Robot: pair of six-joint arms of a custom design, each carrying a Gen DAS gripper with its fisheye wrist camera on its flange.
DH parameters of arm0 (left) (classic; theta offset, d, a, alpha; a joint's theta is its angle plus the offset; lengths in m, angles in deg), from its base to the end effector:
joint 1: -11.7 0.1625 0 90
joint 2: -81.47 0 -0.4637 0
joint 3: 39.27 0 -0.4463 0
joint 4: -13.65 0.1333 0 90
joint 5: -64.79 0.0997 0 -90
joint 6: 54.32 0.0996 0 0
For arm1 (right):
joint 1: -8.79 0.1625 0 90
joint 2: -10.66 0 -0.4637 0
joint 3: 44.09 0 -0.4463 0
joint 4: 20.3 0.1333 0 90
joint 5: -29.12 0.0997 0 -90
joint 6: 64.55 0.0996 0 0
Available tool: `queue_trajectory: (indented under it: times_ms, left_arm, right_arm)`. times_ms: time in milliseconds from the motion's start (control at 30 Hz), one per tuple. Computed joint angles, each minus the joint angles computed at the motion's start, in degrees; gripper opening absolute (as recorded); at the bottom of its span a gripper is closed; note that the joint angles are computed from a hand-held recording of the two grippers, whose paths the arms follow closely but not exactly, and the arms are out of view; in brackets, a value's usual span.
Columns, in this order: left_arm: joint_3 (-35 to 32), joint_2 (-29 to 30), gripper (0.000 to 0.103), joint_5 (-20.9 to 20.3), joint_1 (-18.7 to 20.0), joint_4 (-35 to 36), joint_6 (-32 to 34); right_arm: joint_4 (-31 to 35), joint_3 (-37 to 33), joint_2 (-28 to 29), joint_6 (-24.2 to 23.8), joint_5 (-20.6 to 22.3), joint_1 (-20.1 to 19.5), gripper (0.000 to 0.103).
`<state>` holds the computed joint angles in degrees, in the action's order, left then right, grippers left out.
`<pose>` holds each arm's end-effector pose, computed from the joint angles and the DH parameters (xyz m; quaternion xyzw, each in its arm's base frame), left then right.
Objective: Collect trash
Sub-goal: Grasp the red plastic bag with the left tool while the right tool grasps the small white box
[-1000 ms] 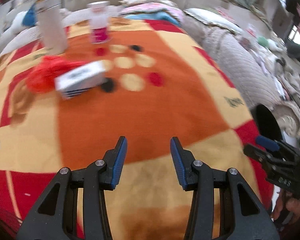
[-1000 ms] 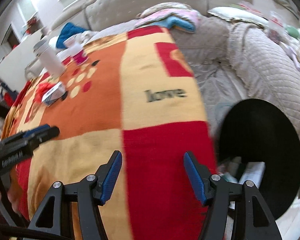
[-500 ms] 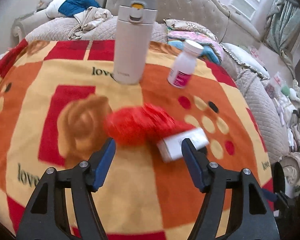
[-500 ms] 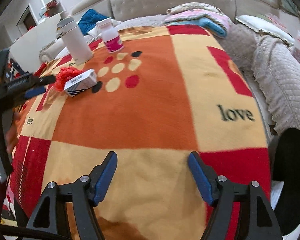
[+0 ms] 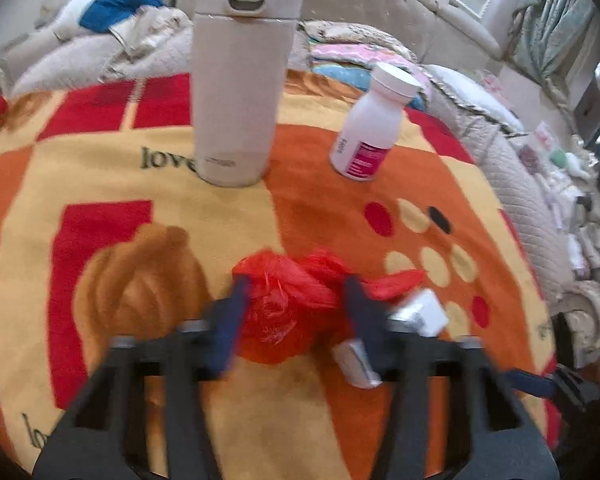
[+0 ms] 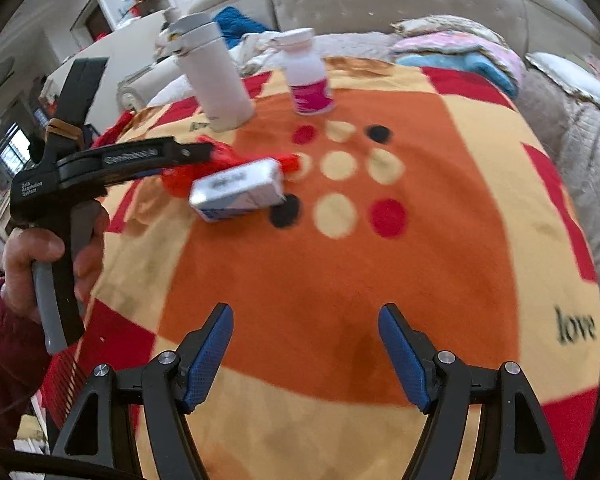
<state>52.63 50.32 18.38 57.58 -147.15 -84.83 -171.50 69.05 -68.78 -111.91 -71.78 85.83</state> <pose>-0.3602 -0.6616 -0.0407 0.0773 0.9223 -0.2889 0.2449 -0.0207 -0.6005 0.3300 0.2644 -0.9304 0.1582 0.1986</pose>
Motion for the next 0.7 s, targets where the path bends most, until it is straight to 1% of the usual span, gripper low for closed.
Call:
queue_trajectory:
  times_ms: [33, 67, 133, 200, 300, 400, 567, 633, 700]
  left_arm:
    - [0.35, -0.49, 0.021, 0.78, -0.31, 0.59, -0.83]
    - [0.48, -0.70, 0.017, 1.90, -0.65, 1.33, -1.41]
    - [1.85, -1.89, 0.015, 4.24, -1.36, 2.48, -3.23]
    - [3.94, -3.67, 0.014, 6.31, -1.90, 3.65, -6.56]
    - [8.83, -7.58, 0.014, 9.72, -3.07, 6.35, -14.17]
    - [12.53, -10.22, 0.014, 10.74, -4.27, 7.43, -17.45]
    - [16.94, -12.29, 0.014, 10.91, -6.32, 6.76, -18.82]
    - [17.73, -12.44, 0.014, 10.69, -6.68, 6.72, -18.93]
    - [17.88, -12.28, 0.014, 10.28, -6.74, 6.72, -19.05]
  right_arm:
    - [0.17, -0.22, 0.40, 0.08, 0.10, 0.29, 0.073]
    - [0.41, -0.49, 0.93, 0.33, 0.26, 0.77, 0.073]
    - [1.62, -1.15, 1.82, 0.89, 1.16, 1.34, 0.073]
    - [3.13, -2.15, 3.07, 2.08, 2.13, 1.82, 0.073]
    - [4.76, -4.18, 5.48, 4.89, 2.79, 2.53, 0.073]
    - [4.80, -6.25, 8.37, 7.81, 2.45, 3.71, 0.073]
    - [1.79, -8.96, 12.93, 13.10, 0.92, 5.62, 0.073]
    - [0.96, -9.77, 14.29, 13.74, -0.22, 6.19, 0.073]
    - [-1.82, -9.76, 15.33, 12.98, -1.13, 6.81, 0.073]
